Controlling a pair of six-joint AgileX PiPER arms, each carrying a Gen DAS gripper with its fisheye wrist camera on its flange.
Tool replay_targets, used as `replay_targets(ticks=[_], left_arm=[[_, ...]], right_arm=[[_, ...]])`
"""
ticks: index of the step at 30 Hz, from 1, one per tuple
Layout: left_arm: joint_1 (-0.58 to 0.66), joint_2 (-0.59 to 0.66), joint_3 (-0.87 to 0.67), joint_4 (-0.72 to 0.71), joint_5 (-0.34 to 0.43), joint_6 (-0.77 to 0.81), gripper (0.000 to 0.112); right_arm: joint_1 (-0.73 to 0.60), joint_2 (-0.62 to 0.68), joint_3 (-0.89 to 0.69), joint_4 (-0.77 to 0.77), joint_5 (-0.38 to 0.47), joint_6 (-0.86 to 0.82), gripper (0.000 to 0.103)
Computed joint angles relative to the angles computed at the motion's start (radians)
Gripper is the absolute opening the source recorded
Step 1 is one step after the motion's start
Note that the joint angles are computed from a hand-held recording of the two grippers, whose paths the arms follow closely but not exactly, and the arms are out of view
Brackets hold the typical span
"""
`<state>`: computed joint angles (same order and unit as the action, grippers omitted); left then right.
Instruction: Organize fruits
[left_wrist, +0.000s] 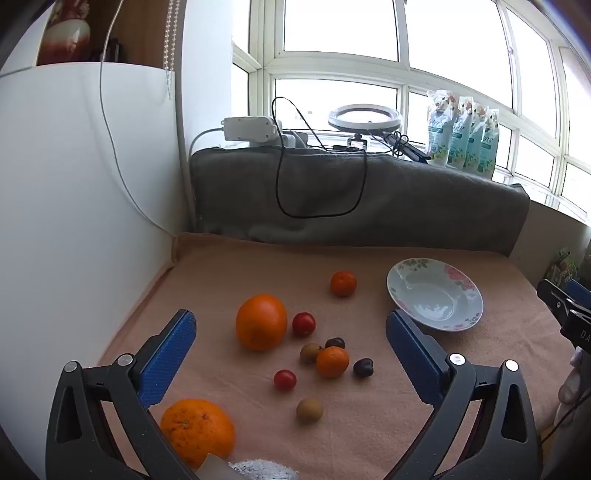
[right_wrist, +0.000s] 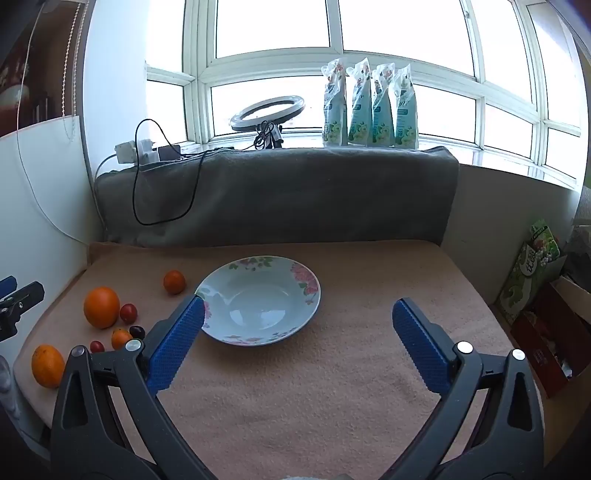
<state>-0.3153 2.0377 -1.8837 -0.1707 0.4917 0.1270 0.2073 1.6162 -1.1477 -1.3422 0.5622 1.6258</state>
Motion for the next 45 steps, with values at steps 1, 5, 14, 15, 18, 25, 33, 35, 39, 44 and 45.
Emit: replay_targets(ticks=[1,5,14,15,18,25,33,35,39,44,45], left_arm=[[0.008,0.006,-0.011,-0.029,0.011,0.022,0.102],[0.023,0.027,-0.037,-0.042,0.017,0.056,0.102],[-0.026,-0.003,0.010,0.101,-0.024,-0.064,0.102],[-0.026,-0.003,0.010,0.103,-0.024,-0.066,0.102],[-0.023,-0.002,0.006,0.099,-0.021,-0.065,0.102],[-0.021,-0.001,0.006,0.093,-0.024,-0.060,0.102],[-0.023,-0.004,0.016,0.088,-0.028,-0.056,0.102],[-0.023,-0.004,0.016,0.087,-0.030,-0.055,0.102],[-0.023,-0.004,0.017,0.087,-0.031,-0.058,0.102],[-0.022,-0.004,0.016,0.084,-0.033,-0.055,0.102],[-0.022,-0.004,0.016,0.083,-0.032,-0.054,0.102]], right_arm=[[0.000,0.001,-0.002,0.002,0.003,-0.007,0.103],[0.001,0.005,-0.005,0.013,0.008,-0.012,0.103],[0.017,0.005,0.000,-0.002,0.018,0.011,0.103],[0.020,0.004,-0.003,0.003,0.021,0.008,0.103],[0.004,0.017,-0.021,0.022,0.005,-0.016,0.103],[0.005,0.017,-0.022,0.027,0.006,-0.019,0.103],[0.006,0.013,-0.023,0.035,0.007,-0.027,0.103],[0.007,0.014,-0.024,0.034,0.009,-0.026,0.103],[0.007,0.011,-0.024,0.037,0.009,-0.028,0.103],[0.010,0.010,-0.027,0.043,0.010,-0.034,0.103],[0.011,0.010,-0.027,0.045,0.010,-0.035,0.103]])
